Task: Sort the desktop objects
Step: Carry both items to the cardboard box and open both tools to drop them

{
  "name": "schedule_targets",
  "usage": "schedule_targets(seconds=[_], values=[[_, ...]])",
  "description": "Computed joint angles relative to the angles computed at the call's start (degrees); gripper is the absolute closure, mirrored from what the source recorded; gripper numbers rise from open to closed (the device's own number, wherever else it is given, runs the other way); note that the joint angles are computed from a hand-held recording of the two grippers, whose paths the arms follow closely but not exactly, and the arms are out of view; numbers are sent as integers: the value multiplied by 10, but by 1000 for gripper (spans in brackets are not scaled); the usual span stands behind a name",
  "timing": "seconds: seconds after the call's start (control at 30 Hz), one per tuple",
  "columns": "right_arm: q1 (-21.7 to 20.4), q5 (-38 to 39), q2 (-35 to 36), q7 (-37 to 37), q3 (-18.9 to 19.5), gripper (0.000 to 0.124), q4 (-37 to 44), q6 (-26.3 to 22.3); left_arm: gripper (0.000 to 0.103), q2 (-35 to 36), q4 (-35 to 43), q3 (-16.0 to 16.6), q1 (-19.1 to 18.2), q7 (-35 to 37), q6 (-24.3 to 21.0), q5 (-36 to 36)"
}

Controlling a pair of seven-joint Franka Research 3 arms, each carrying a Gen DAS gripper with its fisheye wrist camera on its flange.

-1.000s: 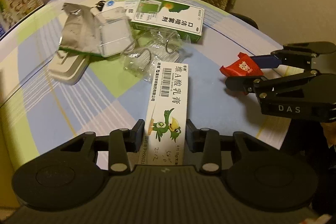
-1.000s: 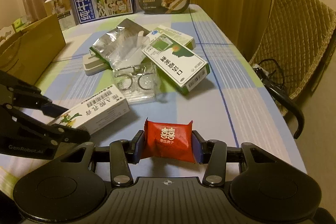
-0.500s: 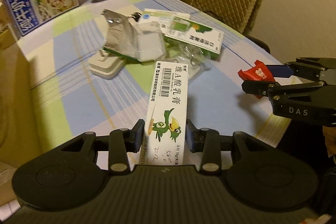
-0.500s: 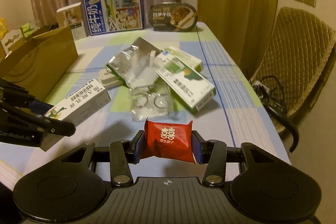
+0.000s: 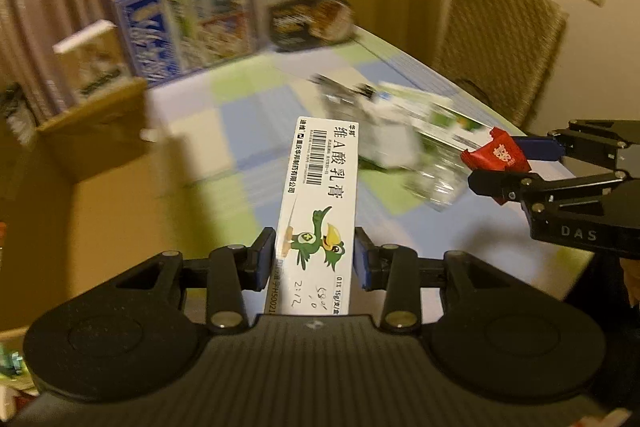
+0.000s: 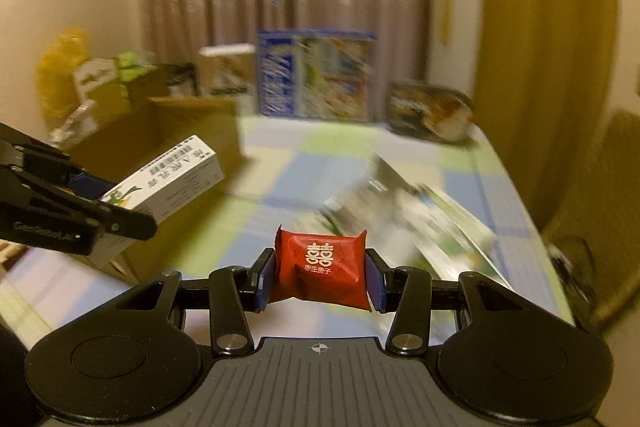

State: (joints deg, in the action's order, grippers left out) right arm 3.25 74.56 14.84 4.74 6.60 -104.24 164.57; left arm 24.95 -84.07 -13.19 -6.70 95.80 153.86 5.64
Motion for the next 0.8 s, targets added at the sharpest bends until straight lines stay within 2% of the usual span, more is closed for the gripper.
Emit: schedule_targets(seconds=[0.13,0.33,0.53,0.6,0.8], values=[[17,-23,25,14,15,80,48,-29,68,-24,-14,31,11,-32,16,23],[46,-89,88,54,41,80,139,-60,68,-27,-4,61,39,-65,12,59],[68,-185,163,125,59,80,219,-74,70,3,30,62,74,-59,2,55],[70,-208,179,139,66,80,233,-74,80,13,40,58,82,-50,0,49],[69,-269,219,186,79,80,272,-81,80,47,72,52,95,-33,0,34]])
